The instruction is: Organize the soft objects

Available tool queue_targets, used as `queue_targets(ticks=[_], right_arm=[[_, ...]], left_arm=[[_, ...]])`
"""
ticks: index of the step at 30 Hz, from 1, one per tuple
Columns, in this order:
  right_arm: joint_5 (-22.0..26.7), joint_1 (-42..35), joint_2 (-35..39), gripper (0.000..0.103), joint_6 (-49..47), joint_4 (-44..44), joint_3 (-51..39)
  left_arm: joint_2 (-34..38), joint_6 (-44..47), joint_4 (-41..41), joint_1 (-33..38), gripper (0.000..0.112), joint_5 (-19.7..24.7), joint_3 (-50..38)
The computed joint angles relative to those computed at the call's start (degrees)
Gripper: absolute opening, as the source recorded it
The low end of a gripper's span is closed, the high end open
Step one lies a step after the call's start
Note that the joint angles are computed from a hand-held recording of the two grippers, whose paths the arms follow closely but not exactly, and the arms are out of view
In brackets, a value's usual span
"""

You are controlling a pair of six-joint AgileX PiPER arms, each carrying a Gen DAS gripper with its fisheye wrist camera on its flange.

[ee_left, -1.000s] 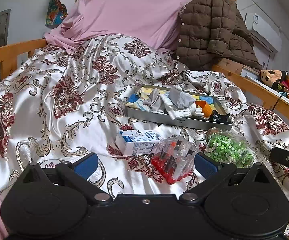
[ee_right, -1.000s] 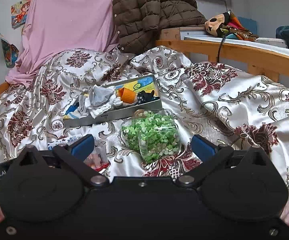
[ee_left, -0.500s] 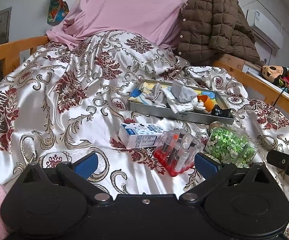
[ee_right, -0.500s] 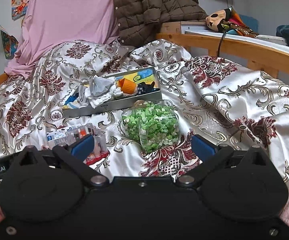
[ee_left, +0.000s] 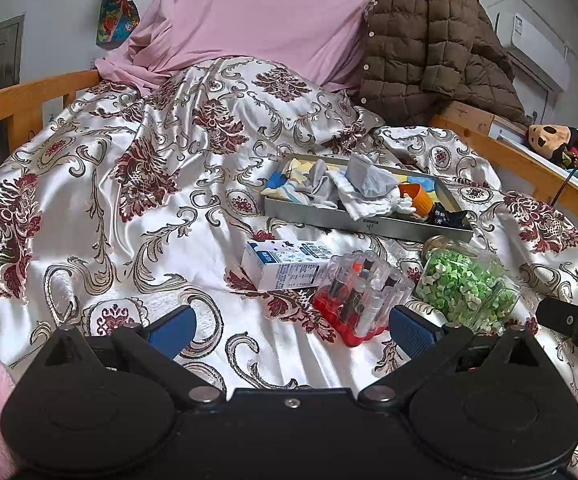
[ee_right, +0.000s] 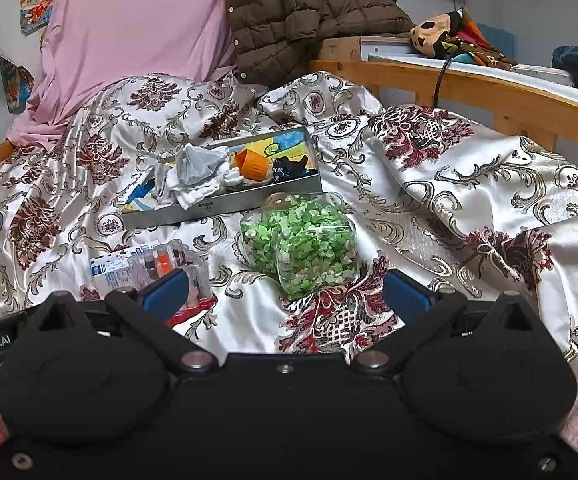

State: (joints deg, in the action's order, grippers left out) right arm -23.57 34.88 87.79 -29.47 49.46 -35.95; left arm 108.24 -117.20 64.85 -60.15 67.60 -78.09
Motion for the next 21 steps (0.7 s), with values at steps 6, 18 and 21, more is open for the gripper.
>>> queue_targets(ticks=[6, 18, 21], right_arm=[[0.2, -0.2, 0.3, 0.102, 0.2, -0.3, -0.2], [0.4, -0.5, 0.7, 0.102, 0.7, -1.1, -0.4], [0.3, -0.5, 0.7, 0.102, 0.7, -1.1, -0.3]], left_arm=[[0.0, 0.0, 0.0, 0.0, 0.102, -0.1, 0.0], [0.0, 0.0, -0.1, 0.1, 0.102, 0.0, 0.2], [0.0, 0.1, -0.2, 0.1, 0.102, 0.0, 0.1]])
